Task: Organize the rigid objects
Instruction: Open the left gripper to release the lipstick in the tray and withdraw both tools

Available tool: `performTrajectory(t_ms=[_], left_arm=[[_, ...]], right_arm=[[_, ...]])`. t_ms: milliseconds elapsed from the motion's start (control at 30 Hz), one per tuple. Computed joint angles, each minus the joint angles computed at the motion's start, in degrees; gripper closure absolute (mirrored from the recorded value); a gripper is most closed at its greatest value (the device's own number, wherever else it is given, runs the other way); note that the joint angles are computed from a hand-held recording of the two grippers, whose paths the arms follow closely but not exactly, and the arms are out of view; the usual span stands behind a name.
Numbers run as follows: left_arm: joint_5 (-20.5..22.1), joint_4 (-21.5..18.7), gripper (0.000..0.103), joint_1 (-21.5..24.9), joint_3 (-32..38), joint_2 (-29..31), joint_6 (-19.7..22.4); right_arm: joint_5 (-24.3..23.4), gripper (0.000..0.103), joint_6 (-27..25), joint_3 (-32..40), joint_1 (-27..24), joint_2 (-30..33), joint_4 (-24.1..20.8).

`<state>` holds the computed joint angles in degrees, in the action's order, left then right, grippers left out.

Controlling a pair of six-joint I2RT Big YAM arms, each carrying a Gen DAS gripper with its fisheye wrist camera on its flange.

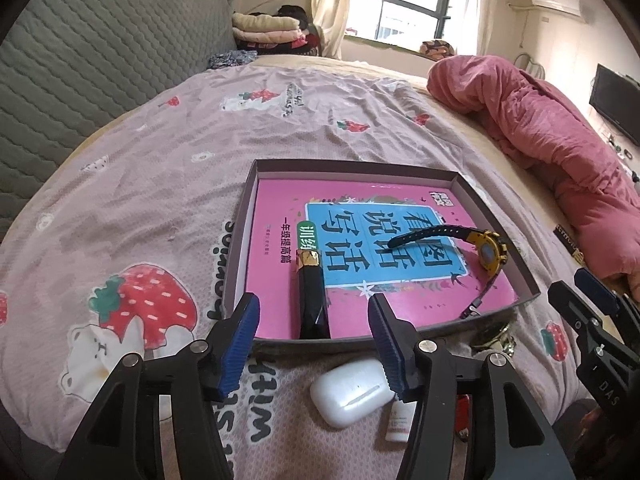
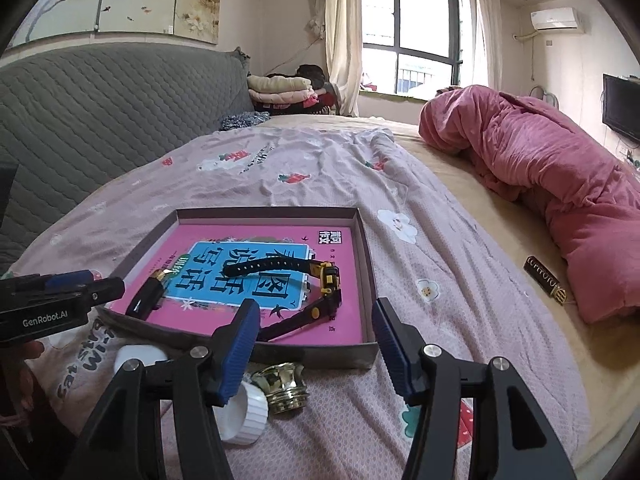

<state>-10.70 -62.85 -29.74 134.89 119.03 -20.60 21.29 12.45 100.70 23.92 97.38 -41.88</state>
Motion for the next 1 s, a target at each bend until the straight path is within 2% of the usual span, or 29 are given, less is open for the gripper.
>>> performTrajectory(t_ms=[400,1000], left_arm=[[-1.38,1.09,0.045,0.02,-5.01,-4.15,-0.23],[-0.73,2.11,0.045,-0.49,-10.09,-8.09,1.21]], right_arm=[[1.36,0.045,1.12,-2.43,0.33,-3.20,-0.35],[1.86,0.045,1.85,-4.27,0.91,-5.58,-0.25]])
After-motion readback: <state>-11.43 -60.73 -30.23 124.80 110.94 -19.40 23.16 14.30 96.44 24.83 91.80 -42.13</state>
